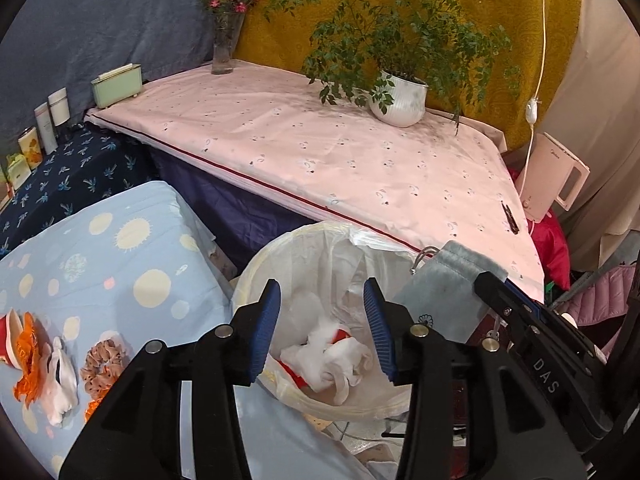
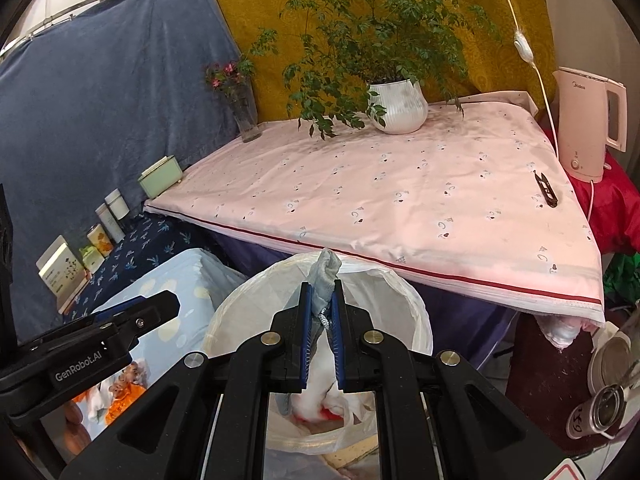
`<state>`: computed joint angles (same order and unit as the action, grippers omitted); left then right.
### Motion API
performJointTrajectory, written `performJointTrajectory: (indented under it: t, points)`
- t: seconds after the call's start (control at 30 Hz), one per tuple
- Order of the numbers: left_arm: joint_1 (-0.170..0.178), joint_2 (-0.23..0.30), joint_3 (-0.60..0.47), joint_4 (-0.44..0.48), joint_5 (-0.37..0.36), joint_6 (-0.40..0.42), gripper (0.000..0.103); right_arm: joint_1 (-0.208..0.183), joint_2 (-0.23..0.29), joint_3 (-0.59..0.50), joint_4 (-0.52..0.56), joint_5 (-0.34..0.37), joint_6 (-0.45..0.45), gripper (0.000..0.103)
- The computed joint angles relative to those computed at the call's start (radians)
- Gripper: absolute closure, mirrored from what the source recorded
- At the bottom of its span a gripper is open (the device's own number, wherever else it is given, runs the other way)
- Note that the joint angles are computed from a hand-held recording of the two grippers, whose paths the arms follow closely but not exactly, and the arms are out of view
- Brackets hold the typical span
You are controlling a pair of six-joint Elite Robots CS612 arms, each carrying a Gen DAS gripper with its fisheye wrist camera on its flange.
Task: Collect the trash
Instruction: 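Carry the towel and pouch over the bin and open both tools to drop them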
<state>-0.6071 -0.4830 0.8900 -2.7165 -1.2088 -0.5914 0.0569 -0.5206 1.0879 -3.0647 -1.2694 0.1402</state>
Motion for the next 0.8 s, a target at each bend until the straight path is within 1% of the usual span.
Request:
performJointTrajectory:
  t: [0.27, 0.33, 0.37, 0.43, 0.47, 0.53, 0.67, 0.8]
  points:
    - [0.005, -0.018, 0.041, -0.003, 0.033, -0.04, 0.06, 0.01, 0.015, -0.029, 0.023, -0.008, -0.01, 0.093]
    - [0.005, -0.021, 0.049, -0.004, 0.043, -0.042, 0.06, 0.014, 0.018, -0.037, 0.03, -0.01, -0.015, 0.092]
    - [0.006, -0.023, 0.051, -0.004, 0.046, -0.043, 0.06, 0.016, 0.02, -0.041, 0.035, -0.01, -0.017, 0.09]
    - [0.006, -0.027, 0.059, -0.001, 0.059, -0.053, 0.053, 0.019, 0.022, -0.046, 0.036, -0.011, -0.017, 0.089]
    - [0.006, -0.03, 0.066, -0.004, 0.071, -0.059, 0.046, 0.022, 0.022, -0.047, 0.033, -0.011, -0.018, 0.089]
    - [0.004, -0.036, 0.08, -0.015, 0.096, -0.063, 0.045, 0.026, 0.022, -0.048, 0.028, -0.016, -0.025, 0.089]
    - [0.005, -0.047, 0.101, -0.008, 0.11, -0.077, 0.045, 0.031, 0.018, -0.045, 0.018, -0.012, -0.027, 0.075]
    - [0.005, -0.065, 0.136, -0.017, 0.13, -0.103, 0.04, 0.036, 0.007, -0.03, 0.007, -0.004, -0.029, 0.07]
